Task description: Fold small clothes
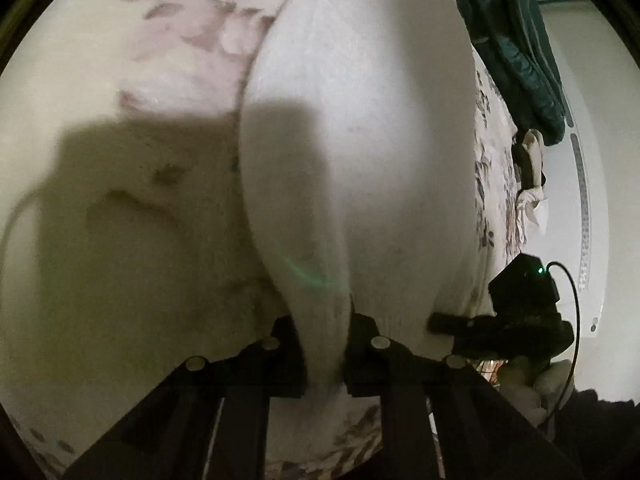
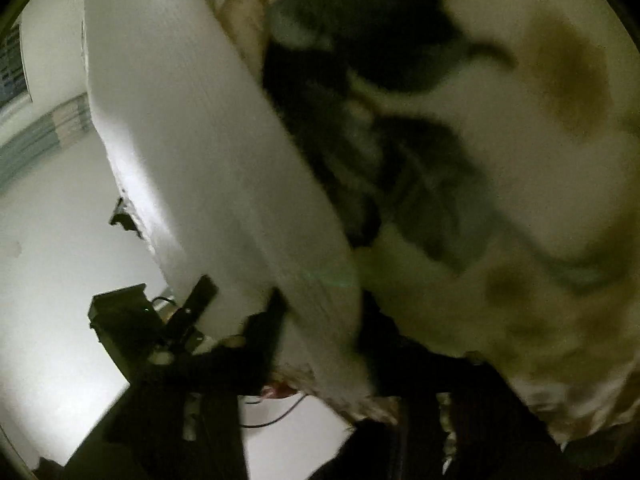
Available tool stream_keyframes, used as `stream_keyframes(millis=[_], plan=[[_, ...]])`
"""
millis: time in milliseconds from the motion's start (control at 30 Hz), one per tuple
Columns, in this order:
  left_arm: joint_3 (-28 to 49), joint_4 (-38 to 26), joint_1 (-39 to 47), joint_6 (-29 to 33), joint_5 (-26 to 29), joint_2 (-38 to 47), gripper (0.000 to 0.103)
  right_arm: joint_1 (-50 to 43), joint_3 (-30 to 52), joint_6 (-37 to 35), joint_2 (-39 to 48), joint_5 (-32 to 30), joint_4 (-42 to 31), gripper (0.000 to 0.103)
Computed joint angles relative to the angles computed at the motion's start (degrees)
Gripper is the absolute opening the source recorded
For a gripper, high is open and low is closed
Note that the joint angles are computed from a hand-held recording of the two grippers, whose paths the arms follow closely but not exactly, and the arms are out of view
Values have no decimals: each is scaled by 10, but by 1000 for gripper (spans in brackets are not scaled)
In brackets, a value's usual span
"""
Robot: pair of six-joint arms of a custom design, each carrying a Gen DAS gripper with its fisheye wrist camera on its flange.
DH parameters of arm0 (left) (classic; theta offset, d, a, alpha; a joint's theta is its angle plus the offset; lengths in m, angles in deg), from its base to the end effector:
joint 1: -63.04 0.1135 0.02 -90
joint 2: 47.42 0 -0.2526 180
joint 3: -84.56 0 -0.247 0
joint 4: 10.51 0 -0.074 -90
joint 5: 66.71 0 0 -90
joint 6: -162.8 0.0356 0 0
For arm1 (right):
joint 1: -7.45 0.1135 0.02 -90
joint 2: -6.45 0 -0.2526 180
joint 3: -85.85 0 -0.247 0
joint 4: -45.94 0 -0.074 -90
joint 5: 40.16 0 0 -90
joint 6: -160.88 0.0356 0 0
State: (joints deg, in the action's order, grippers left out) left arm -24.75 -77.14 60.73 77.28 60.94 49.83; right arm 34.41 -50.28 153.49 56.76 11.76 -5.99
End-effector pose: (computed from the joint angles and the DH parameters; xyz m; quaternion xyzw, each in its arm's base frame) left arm 0.2660 -0.0325 0.1516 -0.0471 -0.9450 0.3230 0.0202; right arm 0.1305 0.0910 0.1933 -0.3459 -0.8458 -0.3915 0.1079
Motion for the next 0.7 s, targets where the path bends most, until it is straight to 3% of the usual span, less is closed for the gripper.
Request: stream_keyframes(millis=[67,200,333,500,600,700], plan=[[7,-22,11,1,9,-12,10,18,8,38,-6,16,14,16],[63,-95,38,15,43,-29,10,22,93,39,0,30,-29,14],[172,-135,31,2,59,-20,10,-51,240,-69,65,7,-117,13],[350,-89,4,-87,94,60,10,-165,455,-206,223,-24,-180,13],[461,-43,-12,-138,95,142,10,-196,609,-260,354,-10,-197,13],[641,-44,-25,-180,80,272,10,-236,769,-289,498,-14,-209,13]])
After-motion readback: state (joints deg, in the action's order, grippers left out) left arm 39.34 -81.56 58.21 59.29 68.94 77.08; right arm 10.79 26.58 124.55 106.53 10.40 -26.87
